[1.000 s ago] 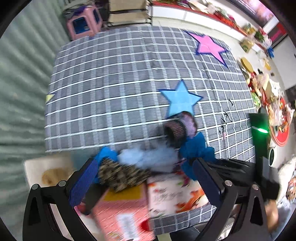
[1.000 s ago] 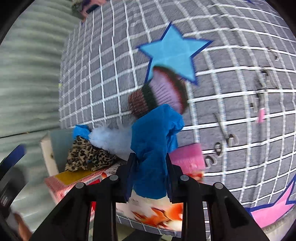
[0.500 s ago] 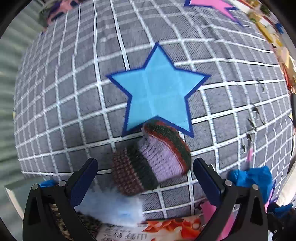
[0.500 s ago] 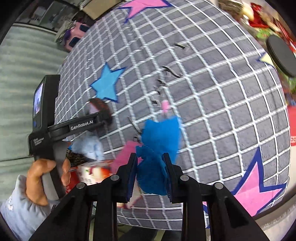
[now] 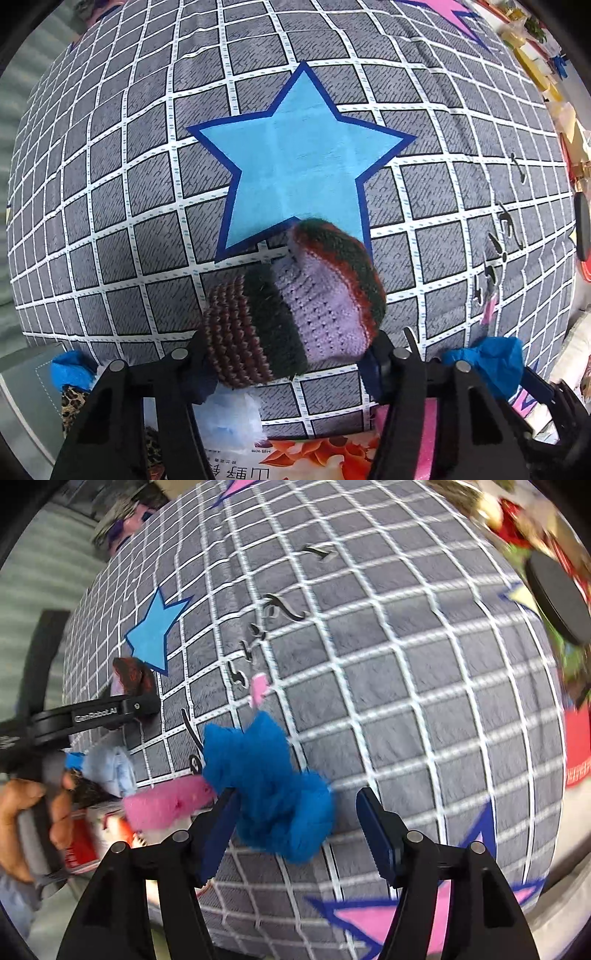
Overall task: Organize soft objects
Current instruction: 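Lift and carry the blue cloth and knit mitten over the white box with both tools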
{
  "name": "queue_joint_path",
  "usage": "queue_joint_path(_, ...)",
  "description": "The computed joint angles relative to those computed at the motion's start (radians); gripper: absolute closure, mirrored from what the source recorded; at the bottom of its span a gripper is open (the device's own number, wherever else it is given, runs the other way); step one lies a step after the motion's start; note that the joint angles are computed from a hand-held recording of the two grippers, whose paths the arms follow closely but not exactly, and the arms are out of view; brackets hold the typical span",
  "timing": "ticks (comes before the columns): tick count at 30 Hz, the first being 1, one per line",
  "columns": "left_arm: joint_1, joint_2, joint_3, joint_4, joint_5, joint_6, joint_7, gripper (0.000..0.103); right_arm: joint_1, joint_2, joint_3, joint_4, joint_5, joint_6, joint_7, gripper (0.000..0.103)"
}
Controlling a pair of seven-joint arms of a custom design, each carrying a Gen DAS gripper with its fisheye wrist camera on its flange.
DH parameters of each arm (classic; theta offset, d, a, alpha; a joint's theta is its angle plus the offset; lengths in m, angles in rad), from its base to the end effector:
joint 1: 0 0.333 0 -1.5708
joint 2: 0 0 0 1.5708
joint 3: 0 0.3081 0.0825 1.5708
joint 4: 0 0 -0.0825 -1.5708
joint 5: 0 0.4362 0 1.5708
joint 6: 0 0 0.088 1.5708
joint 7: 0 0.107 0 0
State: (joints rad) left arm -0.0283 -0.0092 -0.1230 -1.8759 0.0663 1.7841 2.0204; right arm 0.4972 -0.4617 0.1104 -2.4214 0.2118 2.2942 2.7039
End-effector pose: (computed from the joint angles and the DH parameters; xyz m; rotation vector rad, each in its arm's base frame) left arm 0.5939 -0.0849 0.4798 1.4267 -2.7633 -0.1582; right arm 0.3990 0.2852 0.4832 -1.2586 2.5139 0.2243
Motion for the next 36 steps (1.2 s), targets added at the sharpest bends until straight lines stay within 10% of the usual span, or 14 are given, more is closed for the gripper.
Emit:
queue_joint_path(6, 0.014, -0.067, 0.011, -0.024, -0.036, -0.002, 0.059, 0.040, -0.002, 0.133, 0.019, 0.097, -0.030, -0.037, -0.053, 0.036)
queue_joint_path(10, 0.022, -0.117, 0.018, -0.026, -0.083, -0.015, 0.112, 0.040, 0.001, 0.162, 0.018, 0.139, -0.027, -0.105, -0.095, 0.090)
queue_joint_path(24, 0.060, -0.374, 0.082, -0.129, -0.215, -0.139, 0.433, 0.040, 0.017, -0.114, 0.053, -0.036, 0.001, -0.014, 0.207, 0.090)
queue_joint_path(36, 0.124, -0.566, 0.147, -0.228, -0.184, -0.272, 0.724, 0.040, 0.098, -0.029, 0.121, 0.101, -0.057, -0.055, 0.403, 0.090)
